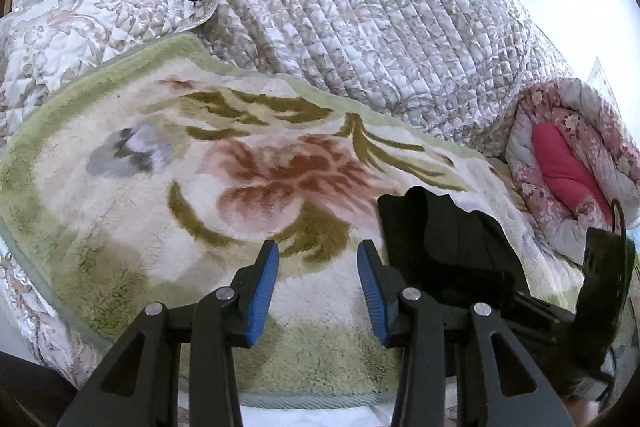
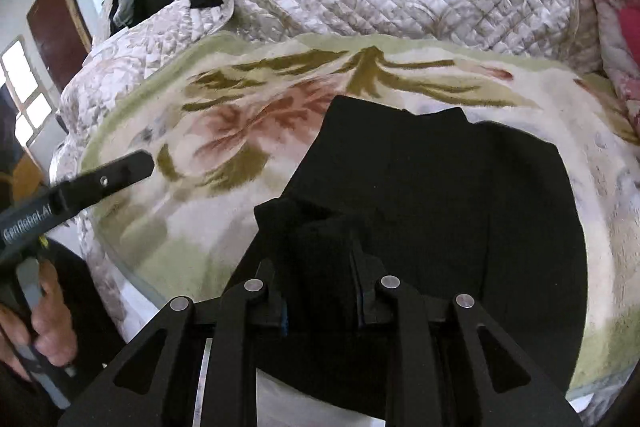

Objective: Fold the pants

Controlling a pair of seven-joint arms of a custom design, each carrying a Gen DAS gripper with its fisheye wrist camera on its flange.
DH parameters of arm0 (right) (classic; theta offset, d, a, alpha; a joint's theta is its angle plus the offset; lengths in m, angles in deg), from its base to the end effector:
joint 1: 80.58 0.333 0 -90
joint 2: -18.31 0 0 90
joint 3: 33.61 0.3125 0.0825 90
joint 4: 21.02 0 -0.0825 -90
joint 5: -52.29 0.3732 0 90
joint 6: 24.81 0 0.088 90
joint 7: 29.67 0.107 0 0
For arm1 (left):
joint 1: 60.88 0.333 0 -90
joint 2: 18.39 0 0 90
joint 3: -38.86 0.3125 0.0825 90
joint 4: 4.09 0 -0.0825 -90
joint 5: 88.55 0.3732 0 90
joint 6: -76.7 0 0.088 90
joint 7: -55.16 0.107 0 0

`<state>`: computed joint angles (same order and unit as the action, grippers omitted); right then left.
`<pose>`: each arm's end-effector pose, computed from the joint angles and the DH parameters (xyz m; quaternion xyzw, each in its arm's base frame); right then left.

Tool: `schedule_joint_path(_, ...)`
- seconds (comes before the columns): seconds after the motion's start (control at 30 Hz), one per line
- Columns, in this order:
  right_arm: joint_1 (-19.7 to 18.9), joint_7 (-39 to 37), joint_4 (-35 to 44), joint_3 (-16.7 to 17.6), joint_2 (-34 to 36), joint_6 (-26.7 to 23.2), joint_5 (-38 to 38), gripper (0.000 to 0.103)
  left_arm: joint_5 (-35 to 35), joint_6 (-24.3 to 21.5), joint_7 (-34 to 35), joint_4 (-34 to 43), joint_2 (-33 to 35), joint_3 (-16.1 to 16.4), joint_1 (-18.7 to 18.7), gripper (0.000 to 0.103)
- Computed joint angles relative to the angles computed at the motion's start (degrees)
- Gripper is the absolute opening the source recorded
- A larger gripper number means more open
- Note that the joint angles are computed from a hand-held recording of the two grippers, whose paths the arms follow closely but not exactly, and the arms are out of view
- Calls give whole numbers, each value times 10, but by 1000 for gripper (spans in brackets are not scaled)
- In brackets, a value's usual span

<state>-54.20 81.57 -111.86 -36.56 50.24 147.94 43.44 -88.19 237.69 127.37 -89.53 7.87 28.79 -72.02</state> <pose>0.6636 0.3087 0.4199 -0.7020 0.5723 -0.2100 0.3683 0.6870 -0.2378 0.5163 -0.6379 0.6450 -0.3915 0.1544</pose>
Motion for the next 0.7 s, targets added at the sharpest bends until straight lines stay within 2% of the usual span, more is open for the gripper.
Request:
schedule_joint_path(0.07, 11, 9, -8, -15, -8, 12, -8, 22, -4, -1, 7, 1, 1, -5, 3, 43)
schedule_joint_path(0.13, 37, 22, -21, -47, -18, 26, -31, 22, -10, -1, 15, 2, 1, -11, 6, 43)
schedule_joint_path(0.27, 16, -1, -14, -15, -6, 18, -25, 23, -6, 1, 18, -6, -4, -6, 1, 43)
schedule_joint_path(0.3, 24, 2, -15, -23, -1, 21, -29, 23, -4, 0, 15, -6, -5, -3, 0, 43)
schedule_joint_path(0.37, 60, 25, -18, -66, -1, 26, -50, 23, 0, -3, 7, -8, -6, 2, -3, 44)
schedule_joint_path(0.4, 62, 26, -17, -68, -1, 22, -54, 23, 3, -4, 3, -7, -6, 5, -4, 43)
schedule_joint_path(0.5, 32, -2, -18, -33, 1, 34, -50, 31, 5, -11, 1, -2, -1, 3, -3, 43)
schedule_joint_path(0.57, 40, -9, -29, -38, -5, 45, -55, 47, 5, -15, 5, 2, 1, 0, -2, 43)
schedule_joint_path(0.63, 33, -26, -34, -23, -13, 41, -50, 51, 5, -16, 6, 4, 3, -1, -2, 43)
schedule_joint_path(0.67, 19, -26, -38, -6, -18, 43, -54, 51, 5, -17, 6, 3, 3, -1, -2, 43)
schedule_joint_path(0.7, -9, -58, -51, 31, -28, 57, -26, 51, 5, -18, 4, 3, 3, 1, -3, 43)
